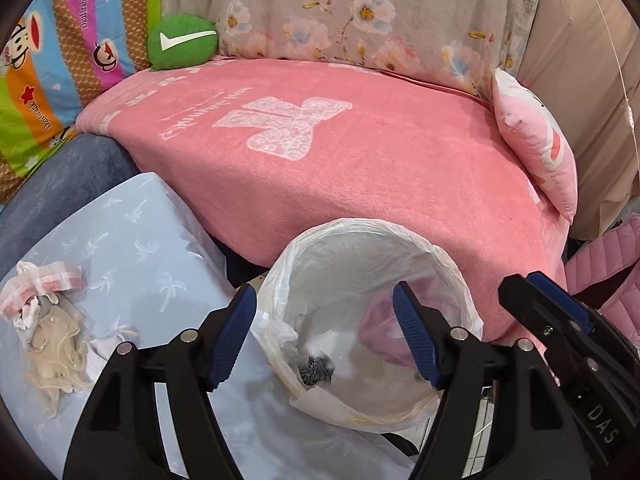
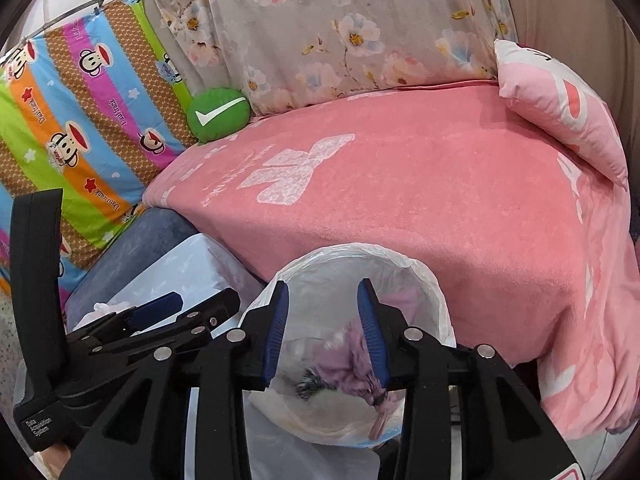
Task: Collect trash
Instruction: 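Open both tools over the lined white bin to drop the items, then move both open tools back over the remaining items on the table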
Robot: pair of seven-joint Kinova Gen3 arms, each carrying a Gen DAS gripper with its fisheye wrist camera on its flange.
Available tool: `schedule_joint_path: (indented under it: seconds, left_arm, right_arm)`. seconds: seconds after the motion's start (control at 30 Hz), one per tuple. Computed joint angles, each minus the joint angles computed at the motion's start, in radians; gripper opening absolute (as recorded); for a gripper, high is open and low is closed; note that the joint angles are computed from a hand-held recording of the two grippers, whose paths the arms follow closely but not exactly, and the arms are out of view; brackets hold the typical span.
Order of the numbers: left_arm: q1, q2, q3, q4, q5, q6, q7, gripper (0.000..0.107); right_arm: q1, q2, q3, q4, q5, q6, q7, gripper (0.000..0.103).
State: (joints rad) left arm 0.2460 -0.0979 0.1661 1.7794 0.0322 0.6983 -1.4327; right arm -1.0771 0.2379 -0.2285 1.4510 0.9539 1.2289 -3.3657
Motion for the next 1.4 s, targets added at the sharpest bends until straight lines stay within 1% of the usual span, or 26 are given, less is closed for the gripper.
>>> schedule_joint_path:
  seconds: [0.13, 0.23, 0.33, 0.47, 0.67, 0.8, 1.0, 1.17, 1.33, 1.4]
  left_arm:
    - [-0.013, -0.025, -0.018, 0.022, 0.016, -0.002, -0.001, 0.068]
    - [-0.03, -0.047, -0.018, 0.042, -0.001, -0.002, 0.021, 0.068]
    - [-0.047, -0.064, -0.035, 0.061, 0.01, 0.003, 0.023, 0.068]
    - [-0.082, -0.095, -0.044, 0.097, -0.002, 0.007, 0.042, 0.068]
    - [-0.138, -0.138, -0.073, 0.141, -0.019, 0.017, 0.049, 0.067]
    - [-0.177, -0.163, -0.102, 0.167, -0.025, 0.02, 0.045, 0.067]
    - [-0.23, -0.194, -0.154, 0.209, -0.02, 0.018, 0.008, 0.067]
    - [-0.277, -0.197, -0.2, 0.235, -0.006, 0.013, -0.033, 0.068]
    - [-0.323, -0.183, -0.264, 0.256, 0.02, 0.011, -0.096, 0.068]
    - [-0.346, -0.168, -0.289, 0.26, 0.034, 0.009, -0.122, 0.073]
  right_arm:
    - [-0.003, 0.0, -0.006, -0.006, -0.014, -0.006, 0.004, 0.037]
    - [-0.015, 0.01, -0.009, -0.02, -0.021, -0.007, 0.016, 0.037]
    - [-0.03, 0.028, -0.008, -0.045, -0.033, -0.013, 0.034, 0.037]
    - [-0.062, 0.069, 0.001, -0.098, -0.049, -0.017, 0.081, 0.037]
    - [-0.111, 0.137, 0.037, -0.186, -0.092, -0.041, 0.16, 0.037]
    - [-0.137, 0.187, 0.066, -0.257, -0.131, -0.059, 0.228, 0.037]
    - [-0.168, 0.276, 0.108, -0.382, -0.205, -0.077, 0.342, 0.037]
    - [-0.184, 0.369, 0.139, -0.519, -0.279, -0.073, 0.45, 0.037]
    - [-0.195, 0.471, 0.172, -0.675, -0.352, -0.048, 0.558, 0.037]
    - [-0.196, 0.513, 0.186, -0.74, -0.381, -0.039, 0.6, 0.04]
